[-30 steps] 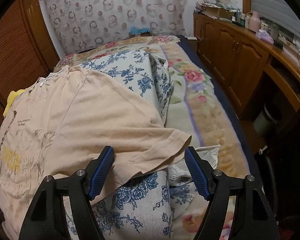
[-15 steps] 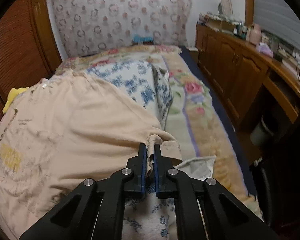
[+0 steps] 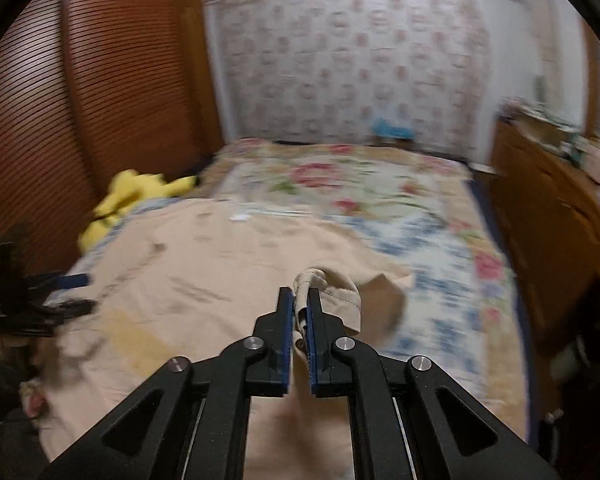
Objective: Fold small clothes
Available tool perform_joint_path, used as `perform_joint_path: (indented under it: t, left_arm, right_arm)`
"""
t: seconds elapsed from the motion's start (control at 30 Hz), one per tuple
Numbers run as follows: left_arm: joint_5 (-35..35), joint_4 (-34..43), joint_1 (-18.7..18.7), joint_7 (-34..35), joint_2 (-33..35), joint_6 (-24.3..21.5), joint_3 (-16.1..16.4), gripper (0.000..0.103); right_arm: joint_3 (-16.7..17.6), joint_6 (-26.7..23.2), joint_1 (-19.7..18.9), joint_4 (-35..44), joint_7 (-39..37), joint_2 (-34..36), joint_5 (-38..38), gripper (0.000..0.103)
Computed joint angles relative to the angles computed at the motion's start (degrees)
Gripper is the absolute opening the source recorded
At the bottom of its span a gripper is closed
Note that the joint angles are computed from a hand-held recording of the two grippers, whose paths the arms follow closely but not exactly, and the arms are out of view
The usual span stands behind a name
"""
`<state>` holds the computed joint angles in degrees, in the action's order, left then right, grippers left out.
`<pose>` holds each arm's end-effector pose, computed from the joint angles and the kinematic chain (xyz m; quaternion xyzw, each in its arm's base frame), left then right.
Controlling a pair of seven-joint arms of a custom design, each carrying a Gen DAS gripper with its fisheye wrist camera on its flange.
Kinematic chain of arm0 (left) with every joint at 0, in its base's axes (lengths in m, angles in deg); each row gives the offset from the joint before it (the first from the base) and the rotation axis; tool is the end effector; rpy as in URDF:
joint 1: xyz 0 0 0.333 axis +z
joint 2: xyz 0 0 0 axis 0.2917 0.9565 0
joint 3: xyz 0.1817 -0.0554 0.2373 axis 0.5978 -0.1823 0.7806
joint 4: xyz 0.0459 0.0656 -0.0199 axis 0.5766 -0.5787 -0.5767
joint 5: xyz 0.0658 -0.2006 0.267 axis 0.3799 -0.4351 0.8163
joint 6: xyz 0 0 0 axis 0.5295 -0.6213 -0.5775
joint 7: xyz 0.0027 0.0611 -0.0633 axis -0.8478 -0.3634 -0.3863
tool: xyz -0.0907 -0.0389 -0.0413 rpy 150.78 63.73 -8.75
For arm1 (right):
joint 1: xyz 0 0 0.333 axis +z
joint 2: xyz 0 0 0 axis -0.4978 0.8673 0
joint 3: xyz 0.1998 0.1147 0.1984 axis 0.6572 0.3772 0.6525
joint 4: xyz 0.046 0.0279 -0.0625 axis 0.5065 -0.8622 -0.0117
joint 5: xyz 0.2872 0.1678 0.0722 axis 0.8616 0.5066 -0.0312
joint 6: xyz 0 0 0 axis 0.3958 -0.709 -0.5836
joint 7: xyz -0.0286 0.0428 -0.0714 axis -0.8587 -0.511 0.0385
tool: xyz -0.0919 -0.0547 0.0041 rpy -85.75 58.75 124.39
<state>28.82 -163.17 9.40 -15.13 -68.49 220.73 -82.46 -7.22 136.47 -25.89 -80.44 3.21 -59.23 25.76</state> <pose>0.3527 -0.1848 0.5517 -0.6914 0.5925 -0.3249 0.2557 0.4899 -0.0135 0.5343 -0.8128 0.3609 -0.1479 0.4327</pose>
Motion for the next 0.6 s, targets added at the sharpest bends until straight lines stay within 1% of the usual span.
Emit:
perform_joint_path:
  t: [0.03,0.07,0.1,0.13,0.17,0.23,0.3,0.37,0.47,0.6]
  left_arm:
    - [0.0,-0.1,0.0,0.0,-0.2,-0.1,0.1,0.075]
    - [-0.1,-0.2,0.0,0.0,-0.3,-0.3,0.1,0.075]
    - [-0.1,-0.3,0.0,0.0,-0.5,-0.3,0.2,0.075]
    - [-0.1,-0.4,0.0,0.0,-0.7,-0.4,0.2,0.075]
    - [-0.1,-0.5,0.0,-0.1,-0.8,-0.5,0.2,0.075]
    - [-0.1,-0.8,0.1,-0.2,-1.1,-0.4,0.2,0.076]
    - [-0.1,-1.0,0.1,-0.3,-1.1,0.0,0.3,0.076]
    - [-0.2,-1.1,0.1,-0.3,-1.0,0.2,0.3,0.076]
    - [-0.4,-0.8,-0.1,-0.1,-0.4,0.3,0.3,0.076]
    - [-0.4,-0.5,-0.3,0.0,0.1,0.3,0.2,0.076]
  right_arm:
    - [0.7,0.0,0.6,-1.0,0.0,-0.8,-0.2,0.008]
    - [1.5,0.8,1.2,-1.9,0.3,-1.5,-0.8,0.014]
    - [2.1,2.0,1.7,-2.6,0.5,-1.8,-1.4,0.017]
    - [2.7,3.8,2.3,-3.4,0.5,-2.0,-2.0,0.025]
    - [2.7,4.4,2.7,-3.3,0.6,-1.8,-2.4,0.03]
    - [2.8,6.8,3.2,-4.1,0.8,-1.4,-3.3,0.034]
    - [3.0,9.5,3.3,-3.8,2.1,-0.2,-5.2,0.035]
    - [3.7,11.0,3.5,-3.8,6.0,-0.4,-8.4,0.035]
    - [3.4,10.7,3.5,-3.2,9.6,1.0,-11.5,0.035]
    - [3.1,10.3,3.4,-4.9,12.4,0.8,-14.1,0.035]
